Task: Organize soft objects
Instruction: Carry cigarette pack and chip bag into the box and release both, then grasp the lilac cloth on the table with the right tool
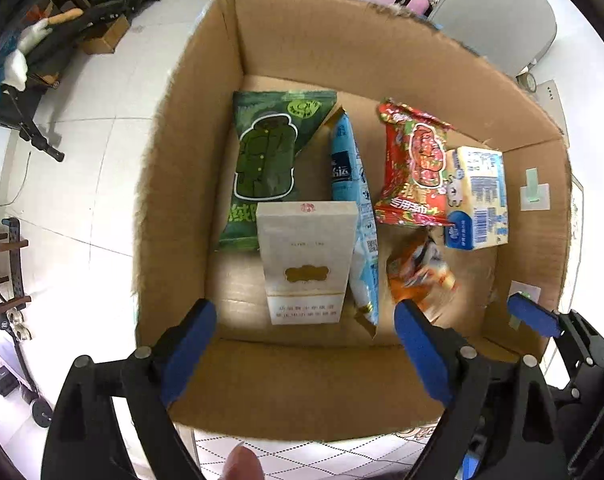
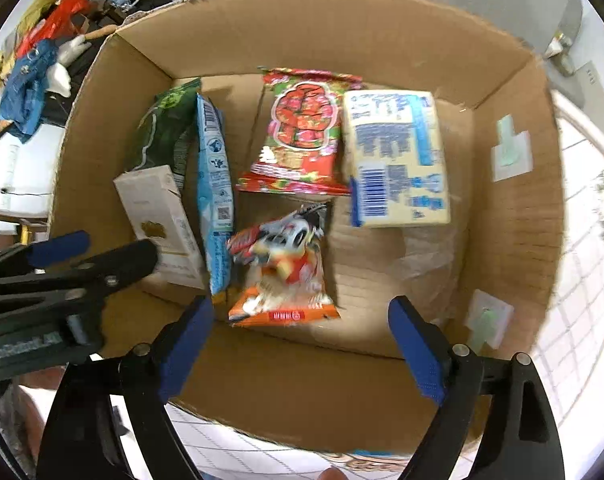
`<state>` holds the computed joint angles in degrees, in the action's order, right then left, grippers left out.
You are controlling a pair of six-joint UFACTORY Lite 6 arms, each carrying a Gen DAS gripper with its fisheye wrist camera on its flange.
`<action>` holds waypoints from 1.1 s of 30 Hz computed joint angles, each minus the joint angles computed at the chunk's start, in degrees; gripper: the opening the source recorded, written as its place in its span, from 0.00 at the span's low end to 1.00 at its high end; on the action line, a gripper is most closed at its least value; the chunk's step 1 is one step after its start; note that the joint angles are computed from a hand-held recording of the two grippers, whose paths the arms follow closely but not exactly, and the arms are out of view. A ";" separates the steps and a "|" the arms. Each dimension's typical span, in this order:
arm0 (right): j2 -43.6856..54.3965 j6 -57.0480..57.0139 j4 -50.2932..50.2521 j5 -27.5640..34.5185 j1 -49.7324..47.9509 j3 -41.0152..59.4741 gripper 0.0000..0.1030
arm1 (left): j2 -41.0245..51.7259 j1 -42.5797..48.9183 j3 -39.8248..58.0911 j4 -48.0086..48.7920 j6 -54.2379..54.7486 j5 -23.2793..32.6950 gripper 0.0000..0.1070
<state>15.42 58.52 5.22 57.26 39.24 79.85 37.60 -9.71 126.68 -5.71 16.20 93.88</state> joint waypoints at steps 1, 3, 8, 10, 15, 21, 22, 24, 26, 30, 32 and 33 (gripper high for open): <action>-0.81 1.39 -1.33 1.09 0.77 -0.01 0.89 | -1.59 0.13 -1.11 0.07 0.24 -0.50 0.86; -2.95 4.01 -2.73 2.46 2.12 -0.87 0.93 | -5.05 0.15 -3.41 0.42 0.67 -1.39 0.91; -7.59 10.05 -5.04 4.68 5.30 -2.21 0.93 | -14.40 0.64 -9.05 0.46 2.02 -4.48 0.91; -8.86 12.70 -6.86 6.04 7.12 -1.45 0.93 | -17.27 0.88 -9.51 0.96 2.92 -4.83 0.91; -11.66 20.50 -13.26 13.53 13.41 3.29 0.93 | -23.30 0.89 -10.02 0.43 2.50 -3.69 0.91; -12.70 29.26 -18.78 22.11 21.23 11.79 0.93 | -27.69 0.43 -6.41 -0.14 2.05 -2.17 0.91; -13.12 30.60 -19.34 23.08 22.38 12.65 0.93 | -27.88 0.52 -5.45 -0.53 2.24 -1.49 0.91; -13.88 32.91 -20.30 24.57 24.63 13.79 0.93 | -27.65 0.41 -1.96 -1.18 2.13 0.71 0.91; -14.58 35.32 -21.47 26.06 26.80 14.84 0.93 | -27.84 0.04 -0.02 -1.46 1.86 1.65 0.91; -19.98 41.57 -23.18 26.64 30.36 11.58 0.93 | -25.14 -0.95 7.59 -2.43 0.32 5.60 0.91; -25.29 45.50 -23.93 26.73 31.60 6.89 0.93 | -23.15 -2.01 11.61 -3.24 -1.11 7.80 0.91; -27.47 46.95 -24.17 26.80 31.88 4.72 0.93 | -22.56 -3.31 12.56 -2.98 -2.04 8.27 0.91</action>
<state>-12.04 105.47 -18.95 84.06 71.12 84.56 15.05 -13.01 139.24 -8.69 14.15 102.15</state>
